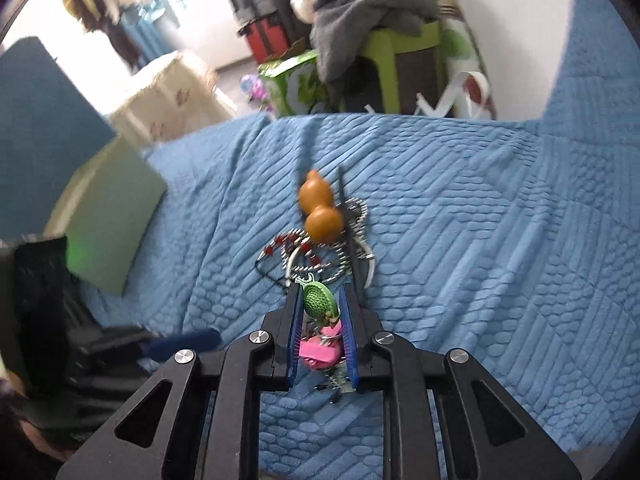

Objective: Organize jewelry
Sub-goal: 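Grasp the pink keychain with the left tool while the right tool grasps the green charm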

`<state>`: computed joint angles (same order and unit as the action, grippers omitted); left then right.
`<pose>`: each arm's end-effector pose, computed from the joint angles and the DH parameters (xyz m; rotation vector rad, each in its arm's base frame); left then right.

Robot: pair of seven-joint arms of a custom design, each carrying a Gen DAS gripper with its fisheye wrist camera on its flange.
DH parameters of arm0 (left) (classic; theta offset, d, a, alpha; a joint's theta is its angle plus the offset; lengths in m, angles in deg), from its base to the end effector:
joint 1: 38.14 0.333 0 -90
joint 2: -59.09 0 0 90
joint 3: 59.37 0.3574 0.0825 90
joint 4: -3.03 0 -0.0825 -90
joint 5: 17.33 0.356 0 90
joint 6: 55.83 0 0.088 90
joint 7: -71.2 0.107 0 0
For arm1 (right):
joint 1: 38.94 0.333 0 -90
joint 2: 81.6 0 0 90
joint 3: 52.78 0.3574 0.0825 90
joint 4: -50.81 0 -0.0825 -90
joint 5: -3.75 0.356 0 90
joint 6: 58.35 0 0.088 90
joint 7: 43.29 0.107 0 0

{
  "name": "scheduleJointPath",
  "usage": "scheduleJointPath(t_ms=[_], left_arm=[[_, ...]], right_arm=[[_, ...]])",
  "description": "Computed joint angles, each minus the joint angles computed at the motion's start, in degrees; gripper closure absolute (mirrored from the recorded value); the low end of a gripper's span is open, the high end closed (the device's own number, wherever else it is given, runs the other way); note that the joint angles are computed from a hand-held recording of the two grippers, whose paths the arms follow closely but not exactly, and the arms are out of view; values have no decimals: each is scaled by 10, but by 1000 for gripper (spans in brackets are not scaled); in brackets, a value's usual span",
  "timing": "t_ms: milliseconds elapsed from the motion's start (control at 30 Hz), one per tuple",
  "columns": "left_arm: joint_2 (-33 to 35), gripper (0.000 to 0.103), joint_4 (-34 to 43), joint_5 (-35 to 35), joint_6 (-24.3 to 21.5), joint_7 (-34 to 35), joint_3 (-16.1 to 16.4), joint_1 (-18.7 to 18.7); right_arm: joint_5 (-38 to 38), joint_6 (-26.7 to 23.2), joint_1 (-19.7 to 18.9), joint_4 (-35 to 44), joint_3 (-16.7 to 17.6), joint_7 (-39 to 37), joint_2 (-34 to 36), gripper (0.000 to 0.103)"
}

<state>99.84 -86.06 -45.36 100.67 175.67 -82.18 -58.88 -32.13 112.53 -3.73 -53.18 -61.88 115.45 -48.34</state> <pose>0.5984 -0.4452 0.3502 1.4705 -2.3416 0.9634 0.5926 0.3559 0.3323 -1.7098 1.8902 -0.4301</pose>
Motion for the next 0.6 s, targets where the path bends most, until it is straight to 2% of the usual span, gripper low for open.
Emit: scheduleJointPath(t_ms=[100, 200, 367, 533, 567, 600], left_arm=[[12, 72, 17, 13, -1, -8, 9, -15], [26, 72, 37, 29, -6, -23, 20, -29], [41, 72, 54, 36, 3, -14, 9, -27], [63, 72, 100, 80, -11, -46, 43, -67], [65, 72, 108, 98, -16, -61, 61, -83], [68, 72, 113, 111, -17, -63, 65, -88]], right_arm=[[-2, 17, 9, -22, -20, 33, -11, 87], [-1, 20, 7, -25, -19, 37, -13, 87], [2, 20, 0, -28, -12, 31, -15, 87], [5, 31, 0, -36, -15, 33, -18, 87], [6, 34, 0, -39, -16, 33, -19, 87], [8, 36, -1, -40, -15, 32, -19, 87]])
